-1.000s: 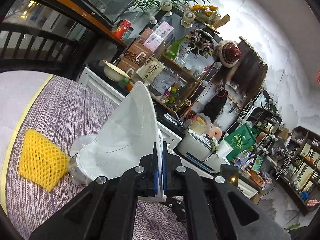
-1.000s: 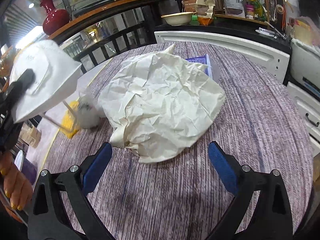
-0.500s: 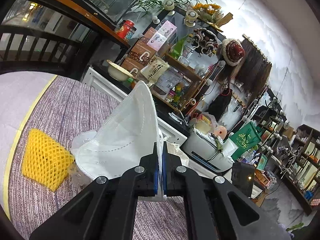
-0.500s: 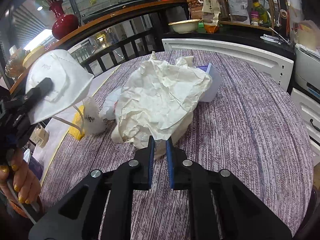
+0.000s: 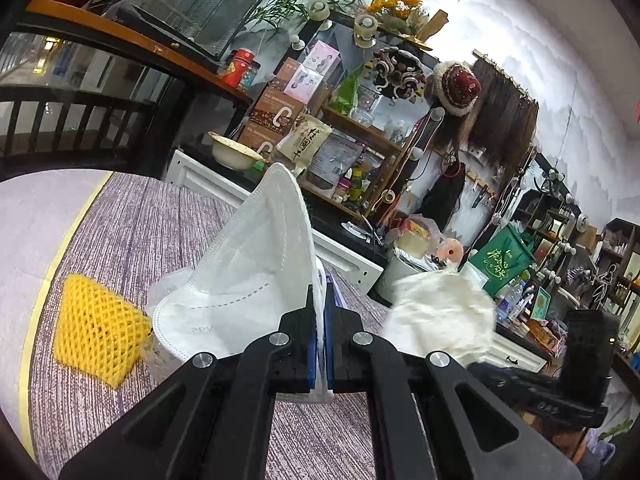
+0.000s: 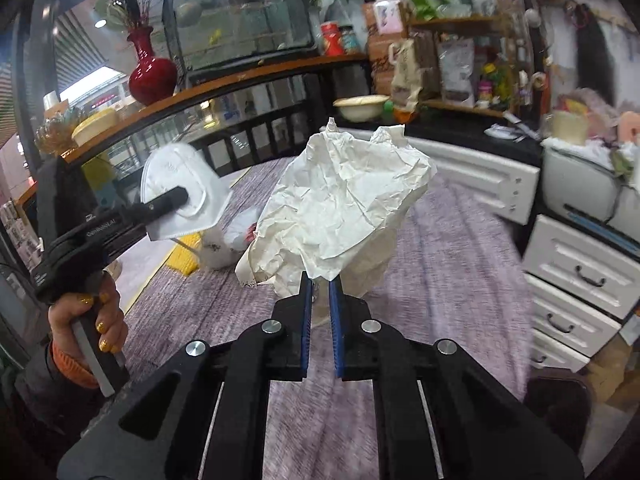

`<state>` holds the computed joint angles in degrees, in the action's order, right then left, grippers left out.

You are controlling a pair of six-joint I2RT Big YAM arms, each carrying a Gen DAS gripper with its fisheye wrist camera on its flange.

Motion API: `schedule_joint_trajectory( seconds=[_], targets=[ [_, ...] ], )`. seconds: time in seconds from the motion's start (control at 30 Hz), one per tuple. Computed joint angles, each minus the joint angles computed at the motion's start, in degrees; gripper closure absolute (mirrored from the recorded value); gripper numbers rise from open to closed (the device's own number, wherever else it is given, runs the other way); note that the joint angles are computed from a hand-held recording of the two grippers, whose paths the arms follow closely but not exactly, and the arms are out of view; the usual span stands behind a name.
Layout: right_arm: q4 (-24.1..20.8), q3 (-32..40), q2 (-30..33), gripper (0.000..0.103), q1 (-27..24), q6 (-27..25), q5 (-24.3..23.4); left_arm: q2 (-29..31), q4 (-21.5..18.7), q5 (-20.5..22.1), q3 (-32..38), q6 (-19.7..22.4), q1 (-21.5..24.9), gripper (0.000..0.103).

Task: Collect trash
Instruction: 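Grasp the crumpled white plastic bag with the right tool while the left tool holds the mask, then carry the mask and plastic bag to the dark bin and open both tools to drop them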

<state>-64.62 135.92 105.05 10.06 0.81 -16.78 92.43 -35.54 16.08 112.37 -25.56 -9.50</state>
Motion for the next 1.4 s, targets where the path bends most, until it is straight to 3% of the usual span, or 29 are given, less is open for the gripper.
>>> schedule_joint_trajectory(
  seconds=[0.27, 0.53, 0.8, 1.07, 1.17, 1.23, 1.27, 1.4],
  targets=[
    [5.6, -16.5, -11.5, 0.094, -8.3, 4.3, 3.5, -1.1, -2.8, 0.9, 0.0, 2.0, -3.5, 0.099],
    [7.2, -30.2, -19.3, 0.093, -16.1, 5.8, 4.0, 1.0, -7.1, 2.2, 4.7, 3.8, -10.1, 0.099],
    [7.2, -37.2, -21.9, 0.093, -20.5, 4.8, 6.2, 6.2, -11.8, 4.2, 12.0, 4.8, -17.3, 0.099],
    [1.0, -39.1, -19.1, 0.093, -22.4, 6.4, 7.9, 11.3, -15.4, 7.5, 18.0, 3.8, -22.8, 0.099],
    [-0.4, -39.5, -18.0, 0.081, -23.3, 7.8, 7.1, 13.7, -17.2, 8.0, 20.7, 4.2, -24.8, 0.099],
    [-0.2, -40.2, -18.3, 0.031, -23.5, 8.3, 8.6, 15.9, -19.2, 8.7, 23.3, 4.4, -26.1, 0.099],
    [0.5, -41.0, -18.8, 0.025, -23.6, 8.7, 9.7, 16.6, -20.0, 9.2, 23.9, 4.3, -26.5, 0.099],
    [2.7, -42.3, -20.5, 0.024, -25.4, 12.0, 11.7, 20.7, -24.6, 13.2, 28.4, 3.6, -27.9, 0.099]
  ],
)
